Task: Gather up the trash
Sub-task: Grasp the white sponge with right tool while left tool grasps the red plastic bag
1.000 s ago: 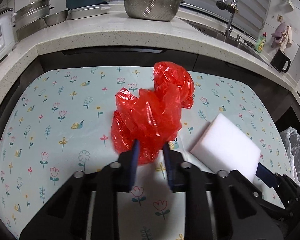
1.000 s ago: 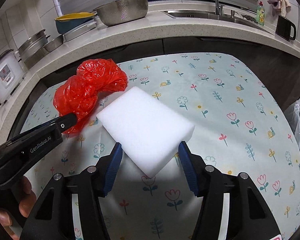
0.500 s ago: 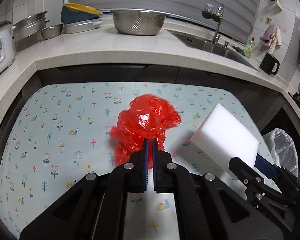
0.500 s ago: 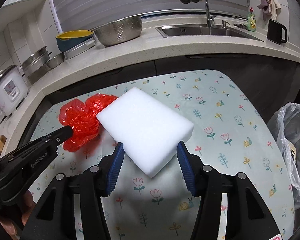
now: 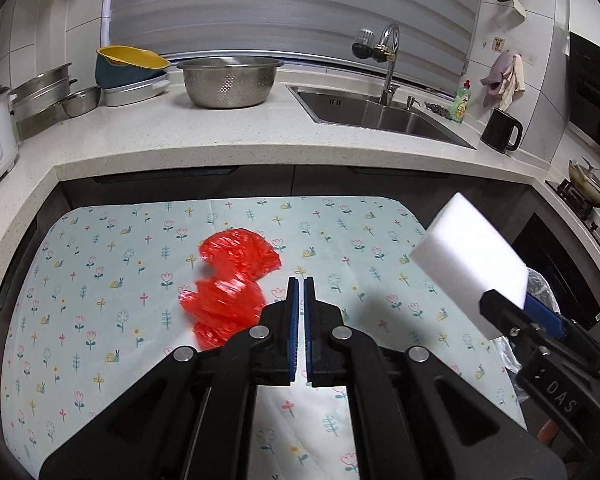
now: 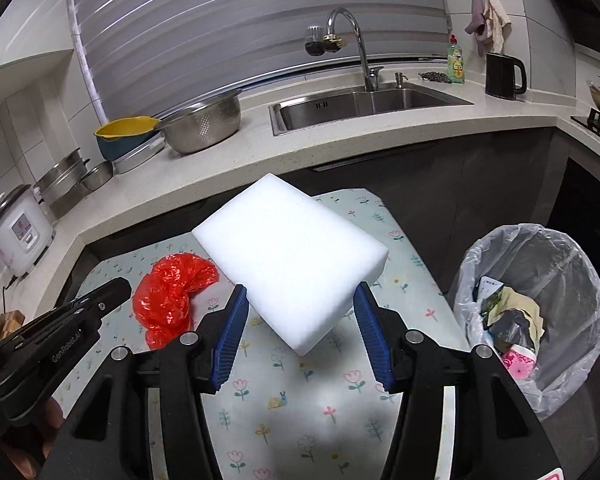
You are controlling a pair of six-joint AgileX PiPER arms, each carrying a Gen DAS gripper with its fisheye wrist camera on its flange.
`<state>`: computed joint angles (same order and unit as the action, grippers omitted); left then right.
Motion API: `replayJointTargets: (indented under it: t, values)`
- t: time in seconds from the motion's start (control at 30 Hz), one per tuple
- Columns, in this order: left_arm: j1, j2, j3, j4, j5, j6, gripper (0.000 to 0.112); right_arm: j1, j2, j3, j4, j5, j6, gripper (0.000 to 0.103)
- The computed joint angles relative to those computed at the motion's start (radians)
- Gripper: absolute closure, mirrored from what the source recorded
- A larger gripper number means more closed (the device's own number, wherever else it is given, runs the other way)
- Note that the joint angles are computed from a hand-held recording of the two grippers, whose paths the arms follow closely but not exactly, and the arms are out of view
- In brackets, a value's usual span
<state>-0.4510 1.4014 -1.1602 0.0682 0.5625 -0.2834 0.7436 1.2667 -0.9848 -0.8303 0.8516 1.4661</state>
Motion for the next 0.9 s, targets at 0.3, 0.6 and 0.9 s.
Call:
replayJointTargets:
  t: [0.3,0.6,0.9]
  values:
    - [0.112,0.061,0.034,0.024,-0.049,0.005,0.051,-0.071,-0.038,0.05,0.026,-0.051,-0.028,0.05]
    - [0.19,0.247,-0.031,-0.066,-0.1,0.19,0.039,-0.122,0.115,-0.006,0.03,-0.195,-0.023,0.05]
    - [0.156,0.293,-0.047,-0.09,-0.111,0.195,0.088,-0.14,0.17,-0.026,0.044,-0.225,-0.038,0.05]
